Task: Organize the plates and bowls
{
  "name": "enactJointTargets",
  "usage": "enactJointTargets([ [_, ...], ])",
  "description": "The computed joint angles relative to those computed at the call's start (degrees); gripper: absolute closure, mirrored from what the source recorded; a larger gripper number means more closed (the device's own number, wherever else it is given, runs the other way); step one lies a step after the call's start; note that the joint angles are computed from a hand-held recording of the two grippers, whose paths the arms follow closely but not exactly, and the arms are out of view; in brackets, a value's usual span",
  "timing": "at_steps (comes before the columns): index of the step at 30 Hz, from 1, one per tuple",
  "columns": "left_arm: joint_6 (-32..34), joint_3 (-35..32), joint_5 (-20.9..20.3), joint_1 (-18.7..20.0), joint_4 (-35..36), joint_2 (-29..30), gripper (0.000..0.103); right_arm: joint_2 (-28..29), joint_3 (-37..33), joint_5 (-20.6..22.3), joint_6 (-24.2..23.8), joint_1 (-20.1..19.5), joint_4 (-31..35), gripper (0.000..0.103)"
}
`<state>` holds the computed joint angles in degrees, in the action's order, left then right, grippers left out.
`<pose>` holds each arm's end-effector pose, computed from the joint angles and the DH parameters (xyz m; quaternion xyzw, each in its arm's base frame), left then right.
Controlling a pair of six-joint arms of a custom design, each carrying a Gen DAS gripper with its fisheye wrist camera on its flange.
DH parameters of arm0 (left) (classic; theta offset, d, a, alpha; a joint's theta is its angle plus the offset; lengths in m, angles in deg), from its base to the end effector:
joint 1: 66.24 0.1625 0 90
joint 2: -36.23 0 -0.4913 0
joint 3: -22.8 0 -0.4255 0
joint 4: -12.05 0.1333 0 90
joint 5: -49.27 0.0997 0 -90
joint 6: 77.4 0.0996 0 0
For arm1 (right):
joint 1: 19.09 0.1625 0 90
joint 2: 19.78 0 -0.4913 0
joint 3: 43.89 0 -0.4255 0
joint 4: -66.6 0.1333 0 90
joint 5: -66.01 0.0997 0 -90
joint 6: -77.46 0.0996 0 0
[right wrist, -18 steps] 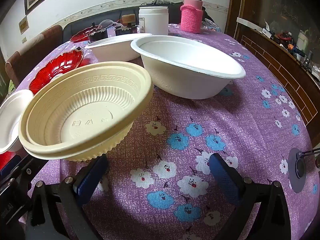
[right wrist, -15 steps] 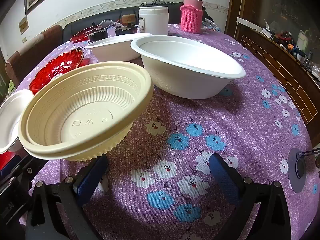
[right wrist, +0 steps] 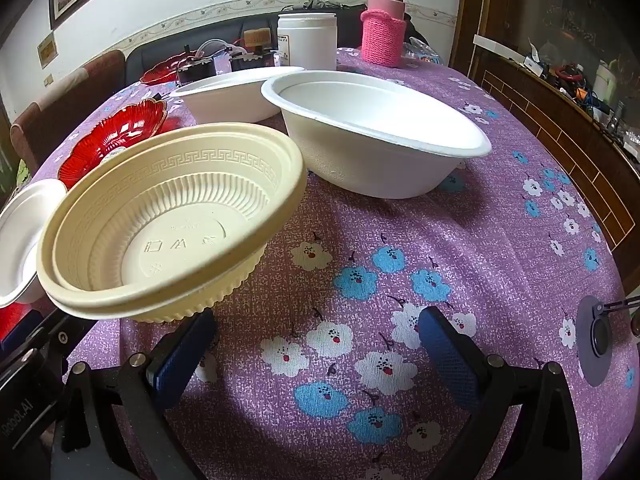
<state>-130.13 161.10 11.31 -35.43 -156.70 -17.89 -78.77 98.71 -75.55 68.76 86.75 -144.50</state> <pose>-0.2561 -0.3994 0.0668 0.0713 0.8950 -0.3393 0.2806 0.1671 -0.3863 0.1723 0.0446 -0.8629 0.3145 0.3930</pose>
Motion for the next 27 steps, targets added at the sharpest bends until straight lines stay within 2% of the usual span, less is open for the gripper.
enactJointTargets([
  [19, 0.0, 0.0, 0.0, 0.0, 0.0, -0.1, 0.000, -0.1, 0.0, 0.2, -0.1, 0.0, 0.1, 0.001],
  [23, 2.9, -0.2, -1.7, 0.9, -1.2, -0.5, 0.000, -0.9, 0.3, 1.4, -1.6, -0.6, 0.6, 0.001],
  [25, 5.0, -0.1, -3.2, 1.3, -1.8, -1.0, 0.000, -2.0, 0.3, 2.1, -2.0, -1.0, 2.8, 0.001],
  [27, 6.5, 0.1, -4.4, 1.6, -1.5, -1.7, 0.000, -4.2, 0.5, 2.4, 0.0, -0.8, 8.1, 0.001],
])
